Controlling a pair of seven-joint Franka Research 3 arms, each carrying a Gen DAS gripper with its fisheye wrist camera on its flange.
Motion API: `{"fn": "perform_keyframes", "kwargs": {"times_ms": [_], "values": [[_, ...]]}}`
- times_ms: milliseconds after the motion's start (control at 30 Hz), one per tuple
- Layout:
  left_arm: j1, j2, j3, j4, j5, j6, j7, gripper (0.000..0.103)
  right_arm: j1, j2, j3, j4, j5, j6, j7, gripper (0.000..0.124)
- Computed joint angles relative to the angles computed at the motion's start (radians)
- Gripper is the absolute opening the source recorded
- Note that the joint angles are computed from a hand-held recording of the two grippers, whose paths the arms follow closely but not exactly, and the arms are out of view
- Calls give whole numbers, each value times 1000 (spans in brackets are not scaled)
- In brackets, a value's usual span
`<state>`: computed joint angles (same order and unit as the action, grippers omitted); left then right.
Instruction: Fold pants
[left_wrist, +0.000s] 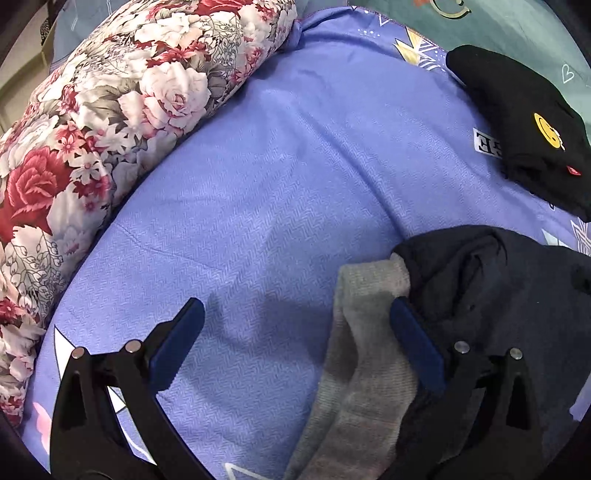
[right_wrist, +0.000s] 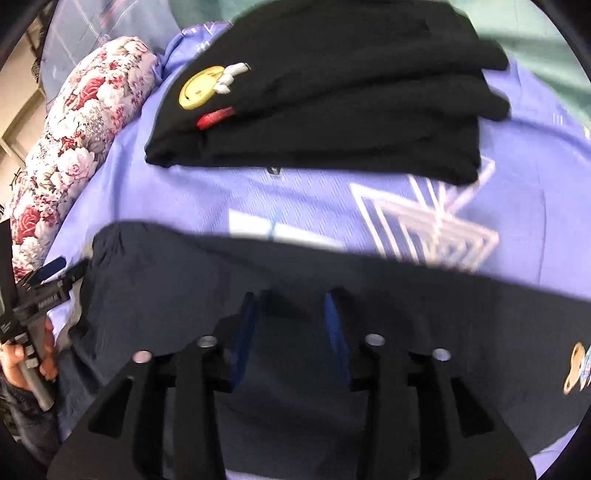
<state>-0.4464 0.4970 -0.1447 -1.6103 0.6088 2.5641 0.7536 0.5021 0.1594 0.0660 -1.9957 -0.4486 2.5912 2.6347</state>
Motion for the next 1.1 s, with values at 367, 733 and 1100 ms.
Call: {"fn": "perform_keyframes", "kwargs": {"times_ms": [367,733,1100], "values": [[35,-38,-39,19,-23,51,206,101,-32,-94,27,23,-181,-255,-10,92],[125,226,-203,417,-459,-269,833,70,-132,-251,74,-210,-135,-39,51,92],[217,101,-249,196,-706,-158,1100,36,-196,-287,112,-286,-27,41,4,92]]}}
